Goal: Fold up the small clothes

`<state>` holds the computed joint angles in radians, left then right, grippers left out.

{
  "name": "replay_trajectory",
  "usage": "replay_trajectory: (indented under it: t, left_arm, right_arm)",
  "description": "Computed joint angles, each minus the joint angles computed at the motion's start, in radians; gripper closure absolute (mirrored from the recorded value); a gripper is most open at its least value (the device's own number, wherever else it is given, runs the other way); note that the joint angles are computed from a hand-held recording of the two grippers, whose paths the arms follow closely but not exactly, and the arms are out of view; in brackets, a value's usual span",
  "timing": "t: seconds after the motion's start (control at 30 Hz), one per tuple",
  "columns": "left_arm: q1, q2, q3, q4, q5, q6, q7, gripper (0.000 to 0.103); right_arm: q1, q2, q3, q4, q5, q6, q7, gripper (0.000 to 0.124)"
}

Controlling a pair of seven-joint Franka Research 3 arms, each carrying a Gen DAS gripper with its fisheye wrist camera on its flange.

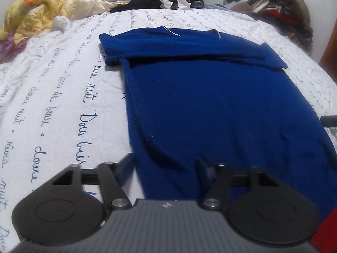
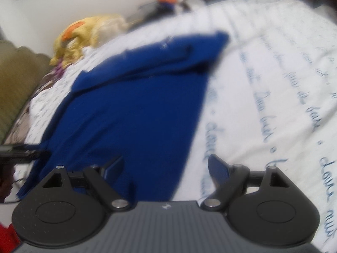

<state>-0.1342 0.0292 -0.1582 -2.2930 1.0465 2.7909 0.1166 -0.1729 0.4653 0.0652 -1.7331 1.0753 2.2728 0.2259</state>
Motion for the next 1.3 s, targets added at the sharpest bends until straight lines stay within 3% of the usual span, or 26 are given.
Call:
replay_trajectory:
  t: [0.1, 0.2, 0.27, 0.33, 0.7, 1.0, 1.07, 1.13, 1.2, 1.3]
  left_arm:
    - [0.008, -0.015, 0.004, -0.016, -0.039, 0.025, 0.018, 0.068]
    - [0.013, -0.022, 0.001, -0.021, -0.05, 0.017, 0.002, 0.09]
    - [0.02, -0.025, 0.004, -0.028, -0.04, 0.037, -0.032, 0.093]
    - [0.028, -0.031, 0.007, -0.037, -0.039, 0.06, -0.064, 0.095]
    - [0.099, -0.086, 0.004, -0.094, 0.043, 0.239, -0.281, 0.097]
    - [0.105, -0.043, -0.009, 0.0, 0.211, 0.335, -0.434, 0.097]
    - [0.093, -0.023, -0.001, 0.021, 0.227, 0.352, -0.435, 0.097]
    - [0.074, -0.014, -0.001, 0.018, 0.137, 0.312, -0.34, 0.097]
    - [0.06, -0.007, 0.001, 0.001, 0.018, 0.271, -0.244, 0.097]
    - [0.055, -0.008, 0.02, -0.023, 0.037, 0.282, -0.28, 0.094]
  right_arm:
    - [-0.01, -0.013, 0.003, -0.017, -0.003, -0.044, -0.032, 0.039]
    - [-0.002, -0.033, 0.001, -0.047, 0.003, -0.049, -0.069, 0.07]
    - [0.013, -0.041, 0.001, -0.066, 0.021, -0.012, -0.085, 0.098]
    - [0.025, -0.039, -0.002, -0.068, 0.032, 0.021, -0.078, 0.117]
    - [0.011, -0.059, -0.002, -0.075, 0.148, 0.076, -0.128, 0.119]
    - [-0.003, -0.054, -0.007, -0.02, 0.216, 0.158, -0.169, 0.12]
    - [-0.011, -0.054, -0.006, -0.008, 0.247, 0.188, -0.187, 0.122]
    - [-0.016, -0.047, -0.006, 0.007, 0.269, 0.217, -0.196, 0.122]
    - [-0.031, -0.011, -0.016, 0.053, 0.218, 0.151, -0.111, 0.121]
    - [-0.055, 0.049, -0.024, 0.122, 0.1, 0.011, 0.048, 0.112]
